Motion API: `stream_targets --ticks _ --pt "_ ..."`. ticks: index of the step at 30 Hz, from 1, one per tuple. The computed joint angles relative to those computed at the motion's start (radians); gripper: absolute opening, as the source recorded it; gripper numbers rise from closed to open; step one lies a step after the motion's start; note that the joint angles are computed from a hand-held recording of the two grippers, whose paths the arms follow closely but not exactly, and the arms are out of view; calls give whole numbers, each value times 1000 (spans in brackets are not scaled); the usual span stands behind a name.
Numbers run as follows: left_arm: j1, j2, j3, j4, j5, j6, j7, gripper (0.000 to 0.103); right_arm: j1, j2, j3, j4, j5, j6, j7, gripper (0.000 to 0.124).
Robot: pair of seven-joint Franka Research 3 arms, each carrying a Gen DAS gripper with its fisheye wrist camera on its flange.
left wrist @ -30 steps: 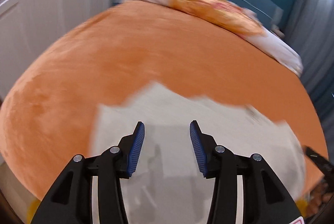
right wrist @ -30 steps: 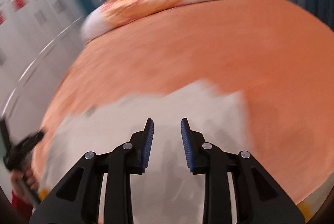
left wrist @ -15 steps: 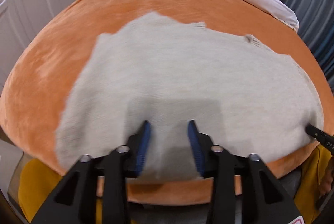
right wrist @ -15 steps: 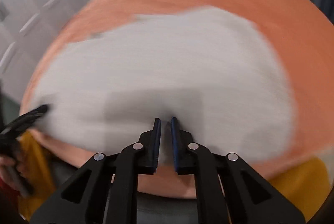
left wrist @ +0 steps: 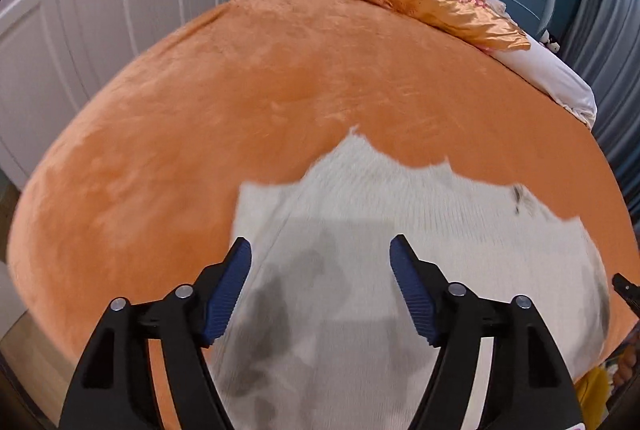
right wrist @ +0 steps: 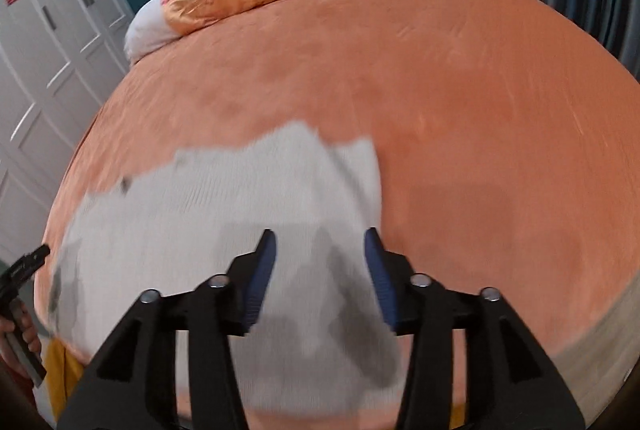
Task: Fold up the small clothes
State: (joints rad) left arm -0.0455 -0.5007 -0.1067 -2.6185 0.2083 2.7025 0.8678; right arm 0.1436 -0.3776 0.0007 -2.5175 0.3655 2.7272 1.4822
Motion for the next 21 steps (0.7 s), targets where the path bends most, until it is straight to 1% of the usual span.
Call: stream_targets --ticks 2,3,4,5,6,7,8,10,12,13,14,15,16,17,19,21 --pt "-33 90 55 48 -70 -3 46 71 6 107 -4 75 11 -10 9 50" --pt "-47 116 79 55 -111 13 76 71 -4 151 9 106 -16 -19 32 50" --pt "-52 146 89 65 -145 22 91 69 -9 159 6 113 -31 -30 27 50" --pt "-51 169 88 79 -163 21 105 54 -11 190 13 133 -59 -34 24 49" --pt "-63 183 99 85 -194 29 144 41 -6 207 13 144 -67 -40 7 27" --pt "-69 190 103 92 -218 24 179 22 14 209 -4 151 -15 -62 -58 7" --pt "-70 188 102 94 -235 32 203 10 17 199 -12 153 11 -53 -88 6" --pt "-41 168 78 93 -213 36 207 8 40 134 -29 119 106 31 -160 5" --pt "-17 153 64 91 -194 47 196 7 50 83 -52 92 173 72 -195 5" --pt "-6 150 59 87 -185 46 184 7 37 86 -52 86 174 88 -186 5" --pt "4 164 53 88 -172 37 174 8 6 111 -35 94 128 74 -149 5" --pt "10 191 53 98 -167 27 172 8 -29 152 -15 106 62 45 -97 5" --pt "12 208 52 98 -168 27 168 8 -48 190 -9 118 19 9 -59 5" --pt "19 210 45 88 -161 43 149 9 -46 215 -17 120 28 -13 -50 5" --pt "19 193 46 79 -174 57 127 9 -25 174 -26 93 91 30 -81 5" --pt "17 199 48 87 -173 47 126 10 1 151 -42 79 156 63 -131 6"
